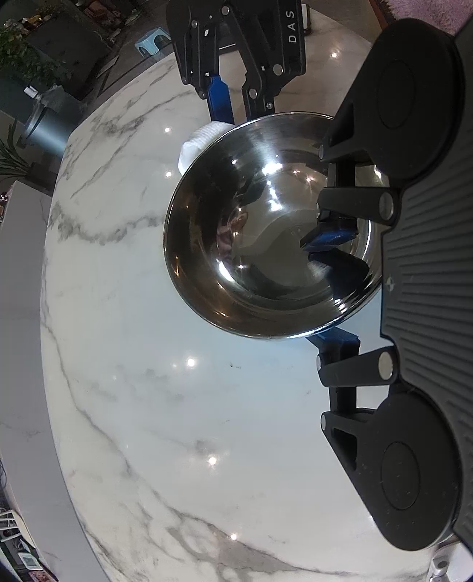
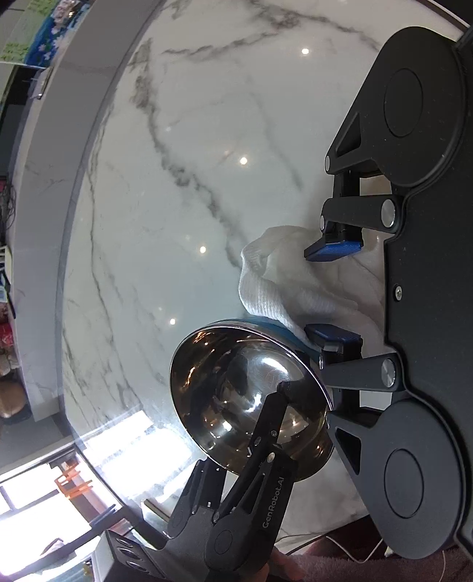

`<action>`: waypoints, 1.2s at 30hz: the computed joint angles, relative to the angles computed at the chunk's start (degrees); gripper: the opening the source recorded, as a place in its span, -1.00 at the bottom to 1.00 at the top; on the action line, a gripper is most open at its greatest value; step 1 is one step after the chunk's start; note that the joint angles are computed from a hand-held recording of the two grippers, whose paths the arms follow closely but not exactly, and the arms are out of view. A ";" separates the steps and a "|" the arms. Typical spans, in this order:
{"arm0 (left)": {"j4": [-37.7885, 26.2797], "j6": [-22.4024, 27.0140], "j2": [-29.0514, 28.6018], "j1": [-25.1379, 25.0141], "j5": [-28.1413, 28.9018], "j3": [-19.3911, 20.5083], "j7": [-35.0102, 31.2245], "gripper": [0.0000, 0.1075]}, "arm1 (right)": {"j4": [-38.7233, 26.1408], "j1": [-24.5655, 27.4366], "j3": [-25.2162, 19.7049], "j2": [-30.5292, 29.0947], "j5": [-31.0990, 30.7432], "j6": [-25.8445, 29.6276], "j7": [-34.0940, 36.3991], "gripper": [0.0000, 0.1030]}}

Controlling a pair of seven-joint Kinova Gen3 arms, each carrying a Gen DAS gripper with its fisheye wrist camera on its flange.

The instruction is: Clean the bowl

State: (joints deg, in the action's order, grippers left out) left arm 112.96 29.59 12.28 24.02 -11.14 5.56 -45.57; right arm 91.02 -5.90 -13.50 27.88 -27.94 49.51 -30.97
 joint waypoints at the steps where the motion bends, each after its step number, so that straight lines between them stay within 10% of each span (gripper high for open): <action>1: 0.09 -0.10 -0.10 -0.12 -0.06 0.02 -0.27 -0.32 | 0.08 -0.02 -0.13 0.21 -0.06 -0.41 0.39 -0.28; 14: -0.75 0.32 0.34 0.76 -3.95 -0.34 -1.31 -0.37 | 0.04 2.27 -1.39 3.20 -3.93 -1.65 -2.64 -0.72; 36: -0.31 -1.98 1.05 3.14 -10.64 -2.18 -2.55 -0.35 | -8.07 9.09 -1.59 10.43 -17.18 11.84 -5.10 -0.73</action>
